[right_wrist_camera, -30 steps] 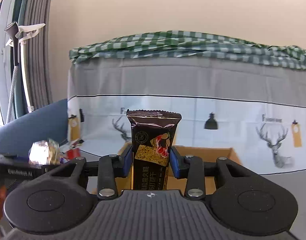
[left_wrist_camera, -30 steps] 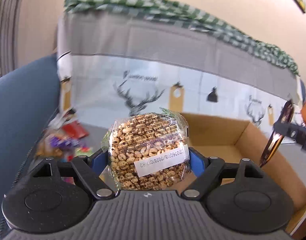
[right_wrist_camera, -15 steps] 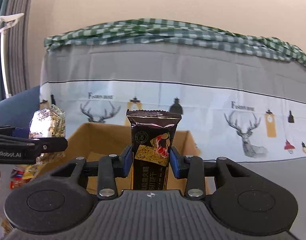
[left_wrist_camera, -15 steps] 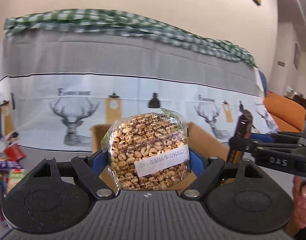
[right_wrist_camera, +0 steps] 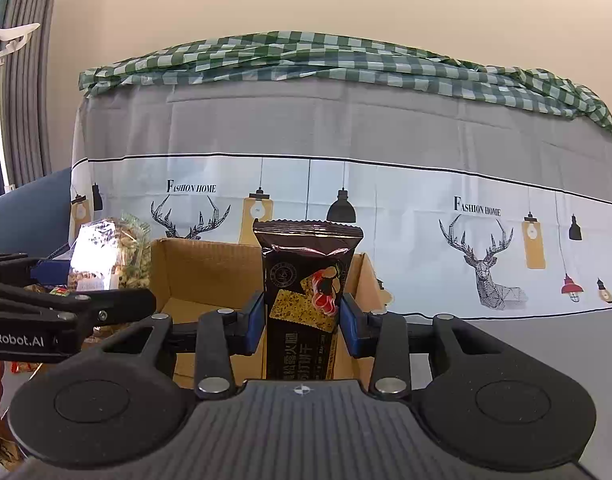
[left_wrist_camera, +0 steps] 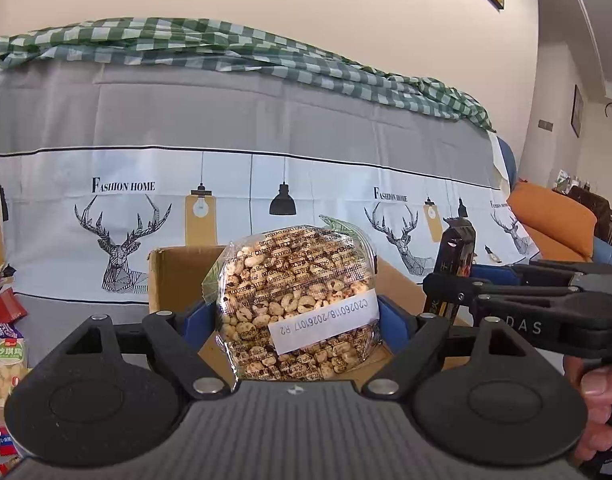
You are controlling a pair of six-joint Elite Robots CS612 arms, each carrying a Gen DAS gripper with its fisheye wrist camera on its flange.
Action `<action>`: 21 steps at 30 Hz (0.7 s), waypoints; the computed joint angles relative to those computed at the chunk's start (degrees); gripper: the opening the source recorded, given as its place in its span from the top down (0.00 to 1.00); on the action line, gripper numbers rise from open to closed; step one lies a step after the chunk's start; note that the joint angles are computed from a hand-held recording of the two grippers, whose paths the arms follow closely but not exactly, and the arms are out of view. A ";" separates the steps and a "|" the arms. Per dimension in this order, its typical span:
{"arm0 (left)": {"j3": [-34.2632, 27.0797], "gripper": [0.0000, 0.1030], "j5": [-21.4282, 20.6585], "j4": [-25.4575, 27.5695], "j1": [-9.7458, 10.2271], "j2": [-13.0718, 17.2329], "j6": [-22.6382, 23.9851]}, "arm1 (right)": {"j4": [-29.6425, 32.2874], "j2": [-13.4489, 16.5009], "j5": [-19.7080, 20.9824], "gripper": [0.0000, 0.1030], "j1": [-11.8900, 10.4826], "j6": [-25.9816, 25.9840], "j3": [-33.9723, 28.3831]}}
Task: Organize snacks
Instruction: 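Open both tools to drop the biscuit bar and granola bag into the box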
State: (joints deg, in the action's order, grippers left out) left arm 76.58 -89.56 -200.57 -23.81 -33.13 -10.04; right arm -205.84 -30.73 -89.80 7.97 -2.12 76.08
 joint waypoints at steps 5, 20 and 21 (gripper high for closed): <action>0.15 0.16 -0.26 0.08 0.20 -0.15 -1.22 | 0.23 0.07 -0.20 0.61 0.19 -0.66 -0.18; 0.32 0.16 -0.55 0.00 0.23 -0.35 -2.48 | 0.91 0.17 -0.18 0.61 0.18 -1.38 -0.40; 0.31 0.16 -0.56 0.00 0.24 -0.36 -2.60 | 0.89 0.16 -0.17 0.61 0.19 -1.44 -0.38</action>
State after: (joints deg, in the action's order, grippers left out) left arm 76.90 -90.12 -200.56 -23.57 -33.49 -12.63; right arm -204.95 -30.57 -89.97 8.16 -3.56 75.70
